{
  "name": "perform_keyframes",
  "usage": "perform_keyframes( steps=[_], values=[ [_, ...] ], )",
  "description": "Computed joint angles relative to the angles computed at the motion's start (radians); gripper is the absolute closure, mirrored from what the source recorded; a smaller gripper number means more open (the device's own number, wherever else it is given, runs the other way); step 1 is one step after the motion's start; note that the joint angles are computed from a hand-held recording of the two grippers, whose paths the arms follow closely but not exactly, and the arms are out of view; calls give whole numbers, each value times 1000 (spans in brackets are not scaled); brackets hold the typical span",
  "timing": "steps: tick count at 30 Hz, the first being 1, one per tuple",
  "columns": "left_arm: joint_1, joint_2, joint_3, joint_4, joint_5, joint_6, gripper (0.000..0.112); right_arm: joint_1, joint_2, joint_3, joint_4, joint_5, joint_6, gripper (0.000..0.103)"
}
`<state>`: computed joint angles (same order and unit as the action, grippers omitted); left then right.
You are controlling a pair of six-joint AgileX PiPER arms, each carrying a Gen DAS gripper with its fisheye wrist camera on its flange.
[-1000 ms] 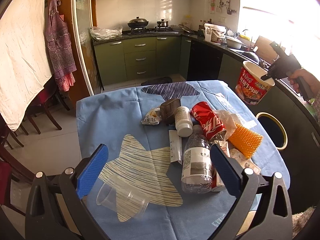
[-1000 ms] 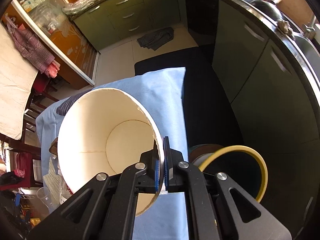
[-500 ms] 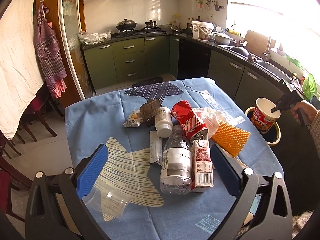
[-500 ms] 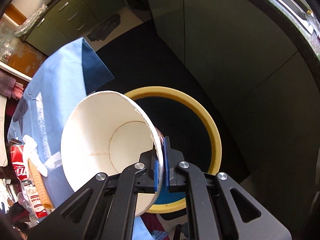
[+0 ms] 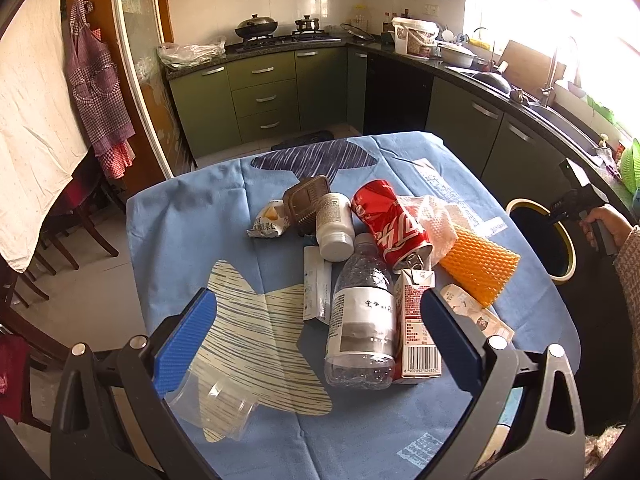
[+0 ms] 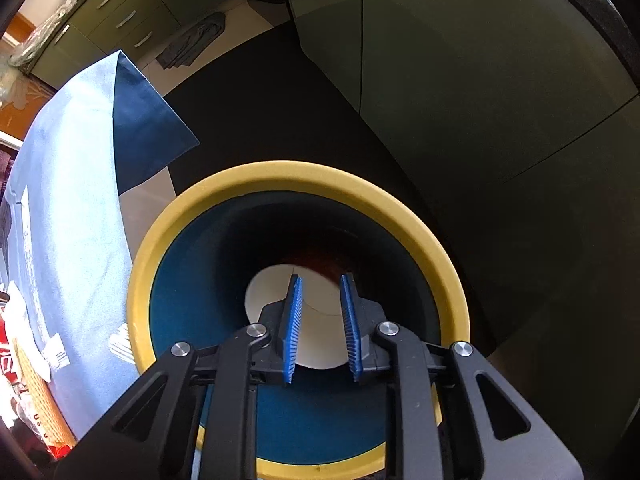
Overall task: Collect trash
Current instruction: 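Carry the noodle cup over the yellow-rimmed bin and open the right gripper, then reach the left gripper to the orange foam net sleeve and grasp it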
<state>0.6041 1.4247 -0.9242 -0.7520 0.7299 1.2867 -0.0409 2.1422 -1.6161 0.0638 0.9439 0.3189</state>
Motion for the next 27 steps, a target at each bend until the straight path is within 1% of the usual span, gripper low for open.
perform_keyframes(
  steps=[2, 4, 7, 11, 14, 16, 19, 21, 24, 25, 27],
  values=[
    [-30, 14, -6, 23, -7, -23, 15, 11, -19, -9, -4, 8, 7, 83],
    [-69, 31, -15, 56, -14, -67, 15, 12, -54, 18, 7, 2, -2, 83],
    [-144, 71, -46, 122, 4, -161, 15, 19, -97, 46, 19, 7, -14, 83],
    [-287, 100, -71, 204, 45, -269, 15, 19, -124, 66, 42, 1, -40, 83],
    [-419, 128, -89, 266, 37, -367, 15, 13, -132, 71, 64, 2, -68, 83],
    [-508, 173, -124, 327, 34, -469, 15, 9, -144, 85, 82, -1, -82, 83],
    [-611, 273, -197, 384, 56, -593, 15, 9, -155, 104, 95, -10, -97, 83],
    [-673, 334, -234, 438, 50, -686, 15, 6, -159, 116, 106, -16, -109, 83],
    [-733, 411, -277, 502, 58, -789, 15, -2, -171, 141, 118, -25, -126, 81],
    [-747, 434, -294, 526, 60, -825, 15, 0, -148, 122, 123, -27, -129, 81],
    [-775, 457, -302, 597, 30, -916, 15, -8, -147, 127, 133, -30, -144, 81]
  ],
)
